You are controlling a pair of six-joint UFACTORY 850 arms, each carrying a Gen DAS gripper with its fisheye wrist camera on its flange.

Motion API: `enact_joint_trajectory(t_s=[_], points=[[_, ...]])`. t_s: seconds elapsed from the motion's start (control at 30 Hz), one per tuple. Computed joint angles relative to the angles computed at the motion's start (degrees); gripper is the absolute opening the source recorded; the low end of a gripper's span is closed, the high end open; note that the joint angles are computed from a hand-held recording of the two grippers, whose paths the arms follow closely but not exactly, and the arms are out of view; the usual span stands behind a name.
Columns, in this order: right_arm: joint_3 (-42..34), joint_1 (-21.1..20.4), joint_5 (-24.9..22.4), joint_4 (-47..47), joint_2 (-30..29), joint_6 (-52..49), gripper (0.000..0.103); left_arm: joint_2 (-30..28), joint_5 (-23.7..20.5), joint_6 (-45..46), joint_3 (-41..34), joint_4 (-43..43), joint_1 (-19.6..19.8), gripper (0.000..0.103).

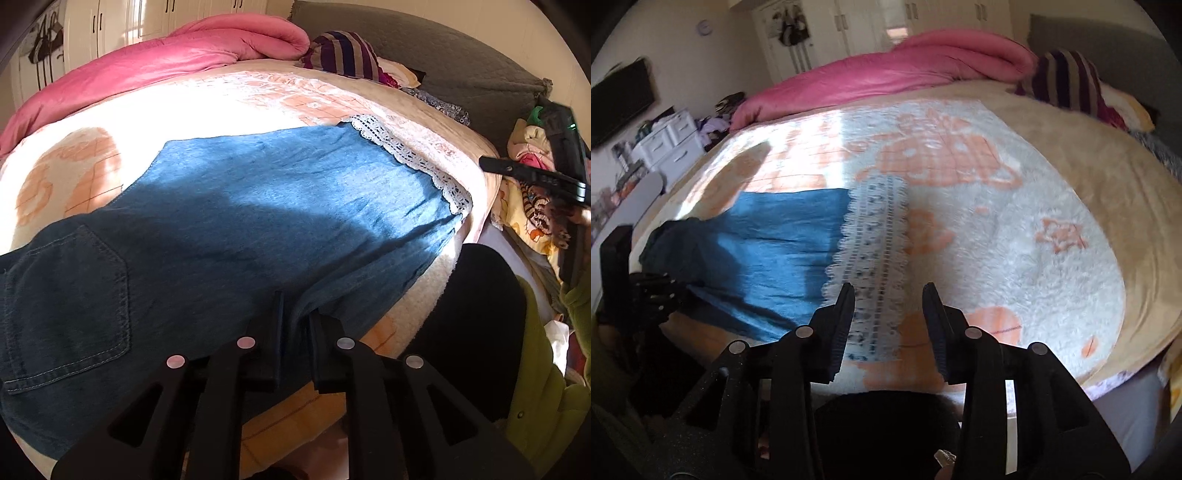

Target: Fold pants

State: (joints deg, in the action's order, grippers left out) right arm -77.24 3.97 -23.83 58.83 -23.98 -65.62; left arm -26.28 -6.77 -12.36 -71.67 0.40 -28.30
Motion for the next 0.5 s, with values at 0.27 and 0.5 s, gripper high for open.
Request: enact_joint_trajectory(t_s=[0.27,0.5], points=[[-1.6,8.0,-5.0,-7.3,-2.0,-10.0,0.035,0.7,-0.2,-8.8,0.5,10.1,-0.6,0.012],[-5.0,12.0,-3.5,-23.7,-5.9,-1.1,0.001,1.5,0.3,-3.7,1.9,5.0,-0.2,0.012]])
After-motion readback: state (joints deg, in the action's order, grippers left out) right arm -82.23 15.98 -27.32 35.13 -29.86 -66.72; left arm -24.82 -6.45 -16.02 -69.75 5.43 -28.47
